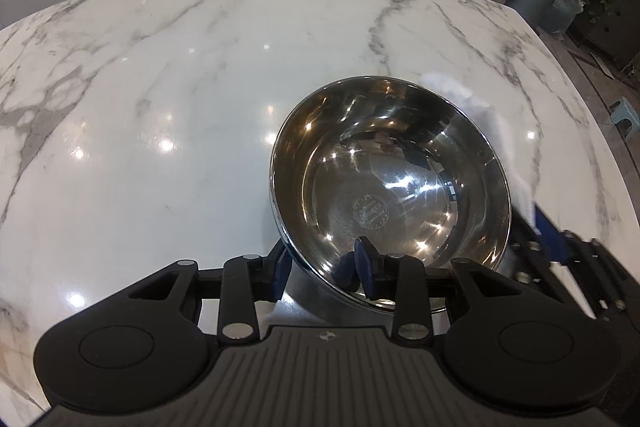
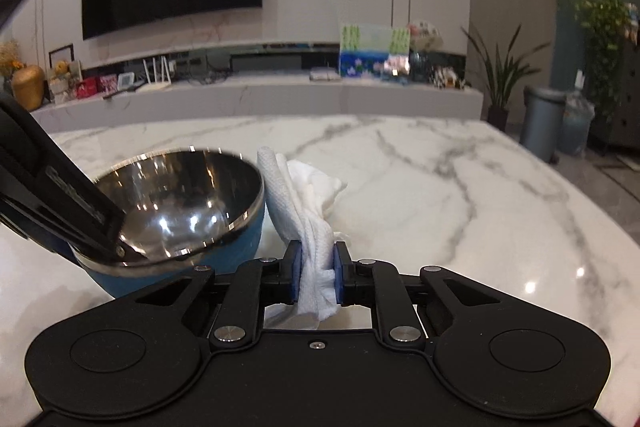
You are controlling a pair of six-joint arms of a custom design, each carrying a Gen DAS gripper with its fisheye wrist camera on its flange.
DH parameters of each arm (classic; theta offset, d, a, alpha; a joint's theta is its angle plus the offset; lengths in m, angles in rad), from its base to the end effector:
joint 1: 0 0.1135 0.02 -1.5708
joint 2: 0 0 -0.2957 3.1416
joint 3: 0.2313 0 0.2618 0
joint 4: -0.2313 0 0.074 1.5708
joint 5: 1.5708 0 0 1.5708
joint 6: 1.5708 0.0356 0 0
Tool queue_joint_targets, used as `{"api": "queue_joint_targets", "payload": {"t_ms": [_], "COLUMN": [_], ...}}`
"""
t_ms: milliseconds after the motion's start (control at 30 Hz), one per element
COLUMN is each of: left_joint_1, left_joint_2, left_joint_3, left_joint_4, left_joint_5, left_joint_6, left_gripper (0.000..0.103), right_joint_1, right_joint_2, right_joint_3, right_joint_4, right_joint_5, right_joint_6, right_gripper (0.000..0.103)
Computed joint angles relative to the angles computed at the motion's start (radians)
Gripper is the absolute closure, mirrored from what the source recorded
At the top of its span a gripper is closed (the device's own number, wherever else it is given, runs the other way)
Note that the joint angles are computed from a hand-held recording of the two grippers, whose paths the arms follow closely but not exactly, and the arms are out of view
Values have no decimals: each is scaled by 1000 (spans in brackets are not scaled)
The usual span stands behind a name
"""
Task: Clean bowl
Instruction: 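Rub the cloth around the bowl's outer wall with the right tool while the left tool holds the rim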
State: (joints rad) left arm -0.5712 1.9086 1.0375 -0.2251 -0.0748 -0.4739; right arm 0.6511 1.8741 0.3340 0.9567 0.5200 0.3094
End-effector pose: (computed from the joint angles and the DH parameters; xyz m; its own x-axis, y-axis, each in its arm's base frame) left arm 0.3195 -0.2022 0.1388 -0.8987 0.0366 -0.4370 0.1127 0.9823 -0.1494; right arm 0.2205 0.1457 0.0851 -0.4771 -0.0313 -0.8783 -0.0534 0.9986 -0.0066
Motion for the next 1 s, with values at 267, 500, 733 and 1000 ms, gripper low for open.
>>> {"api": "queue_joint_targets", "payload": {"t_ms": [267,500,733,1000], "left_joint_1": [-4,-3,-2,9], "left_joint_2": [2,-3,1,-6], "left_joint_3": [5,-6,-7,-2], "left_joint_4": [-7,1,3,-10], "left_joint_5": [-7,4,22,-13], "left_joint_6": [-3,-4,-16,-5], "left_gripper": [71,61,59,78], "right_joint_1": [24,27,26,30], "right_joint_2": [1,5,4,-25], "right_joint_3": [24,45,42,7], "right_joint_4": [-71,-127,-118,-31], "right_joint_5": [-32,-49,-58,-11], "right_joint_6": [-58,-49,-51,-83], "right_gripper": [89,89,89,89]}}
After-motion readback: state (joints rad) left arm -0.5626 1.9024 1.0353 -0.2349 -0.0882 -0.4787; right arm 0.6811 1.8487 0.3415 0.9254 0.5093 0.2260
